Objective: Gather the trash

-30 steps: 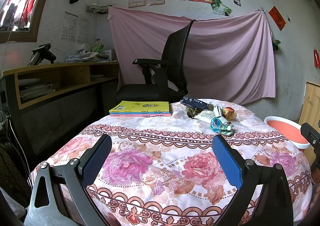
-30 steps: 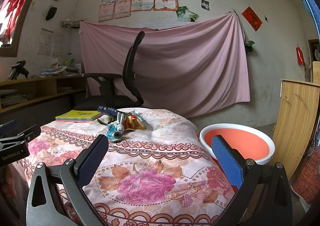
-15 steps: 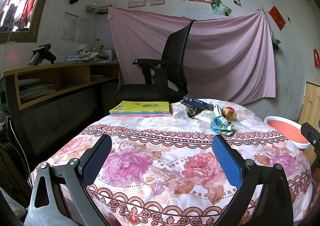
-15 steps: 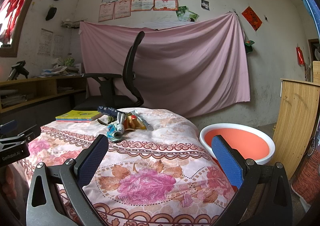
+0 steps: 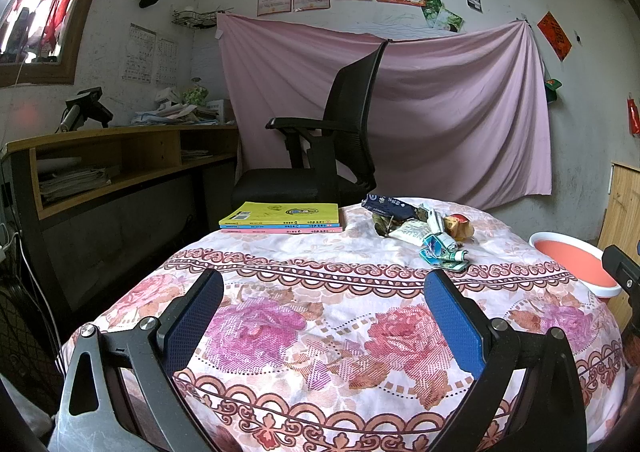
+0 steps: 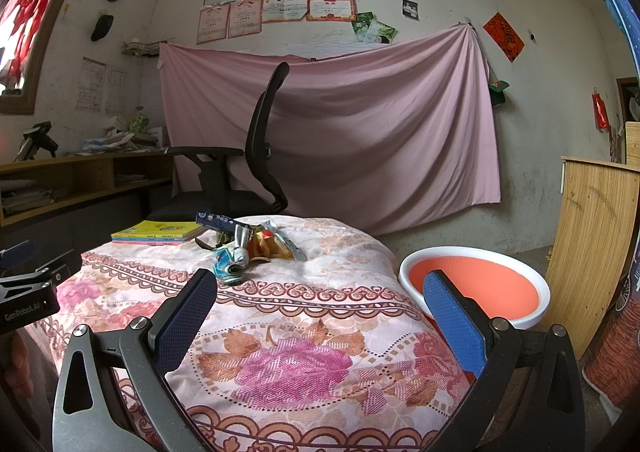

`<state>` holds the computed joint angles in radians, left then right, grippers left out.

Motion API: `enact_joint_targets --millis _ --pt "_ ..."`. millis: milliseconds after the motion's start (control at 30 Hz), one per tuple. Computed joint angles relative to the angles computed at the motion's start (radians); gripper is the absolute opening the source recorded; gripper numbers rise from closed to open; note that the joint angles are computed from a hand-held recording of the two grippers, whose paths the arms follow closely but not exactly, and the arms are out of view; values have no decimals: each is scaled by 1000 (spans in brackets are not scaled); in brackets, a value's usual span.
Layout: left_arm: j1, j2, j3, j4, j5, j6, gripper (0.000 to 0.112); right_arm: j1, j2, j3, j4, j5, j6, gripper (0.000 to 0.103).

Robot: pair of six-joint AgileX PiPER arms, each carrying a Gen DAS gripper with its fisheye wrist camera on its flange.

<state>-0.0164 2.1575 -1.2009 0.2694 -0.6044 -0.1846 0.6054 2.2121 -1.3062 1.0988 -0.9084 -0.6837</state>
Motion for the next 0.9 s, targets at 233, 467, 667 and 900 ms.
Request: enact_joint_targets --millis 233,467,667,900 --pt "0 0 0 0 0 0 98 1 -1 0 2 0 -1 103" --pt "0 0 0 0 -1 0 98 0 1 -2 2 1 -1 103" --pt "0 0 0 0 -1 0 98 -1 1 -3 1 2 0 103" --pt "0 1 -2 -2 -1 4 98 0 -6 7 0 3 2 103"
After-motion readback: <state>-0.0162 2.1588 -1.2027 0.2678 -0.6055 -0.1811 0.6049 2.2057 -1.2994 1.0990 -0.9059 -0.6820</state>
